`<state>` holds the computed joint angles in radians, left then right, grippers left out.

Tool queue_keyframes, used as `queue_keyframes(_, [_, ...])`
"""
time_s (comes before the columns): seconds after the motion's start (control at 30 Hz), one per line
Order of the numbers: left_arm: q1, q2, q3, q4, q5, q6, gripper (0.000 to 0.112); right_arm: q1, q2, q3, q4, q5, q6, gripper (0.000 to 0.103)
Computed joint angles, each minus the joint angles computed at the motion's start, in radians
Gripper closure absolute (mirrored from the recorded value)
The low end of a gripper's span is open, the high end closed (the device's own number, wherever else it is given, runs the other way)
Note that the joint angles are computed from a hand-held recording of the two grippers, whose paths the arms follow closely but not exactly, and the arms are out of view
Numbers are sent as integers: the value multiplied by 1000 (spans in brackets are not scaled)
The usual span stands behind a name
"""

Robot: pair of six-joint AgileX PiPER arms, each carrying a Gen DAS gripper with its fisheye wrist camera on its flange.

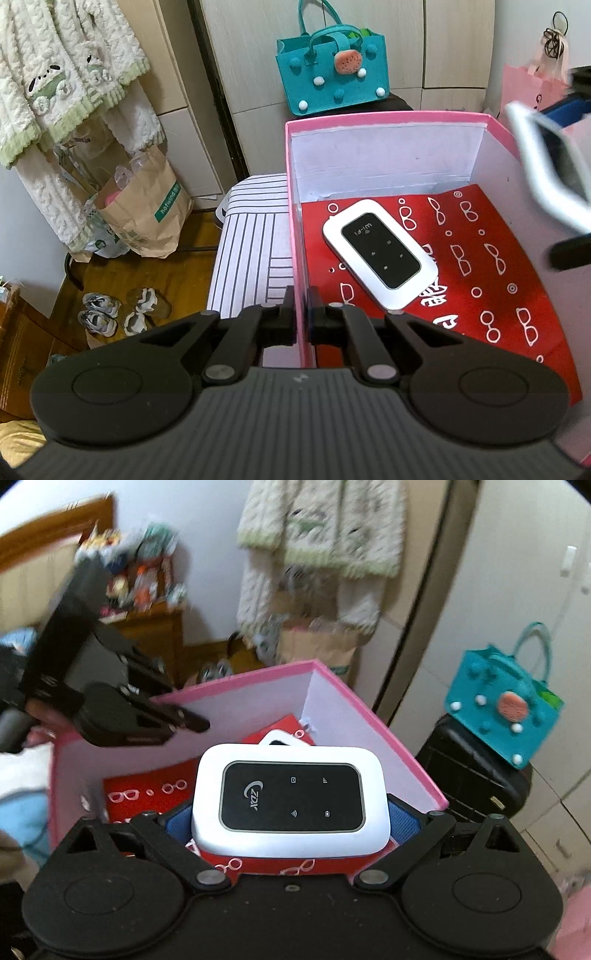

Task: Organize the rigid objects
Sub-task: 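Place the second router beside the first inside the pink box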

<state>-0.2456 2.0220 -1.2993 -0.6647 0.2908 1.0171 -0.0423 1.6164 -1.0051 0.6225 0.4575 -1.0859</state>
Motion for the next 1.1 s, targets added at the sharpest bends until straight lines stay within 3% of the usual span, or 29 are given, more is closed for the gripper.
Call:
queue_keyframes(0.43, [8,3,-10,-10,21,13,109,101,300,-359,-462,204,240,3])
queue_keyframes(0.57, [8,6,-18,9,30,-7,109,115,335,-406,-511,247,265,3])
queue_keyframes(0.67, [10,7,-20,9,32,-3,109,119,334,-401,-523,221,277,3])
queue_keyframes(0.83, [16,11,-26,2,41,5,109,75,289,-355,-400,176,218,3])
queue_keyframes(1.1, [16,13,-30,10,44,0,109,-90,3,-36,187,123,-95,3])
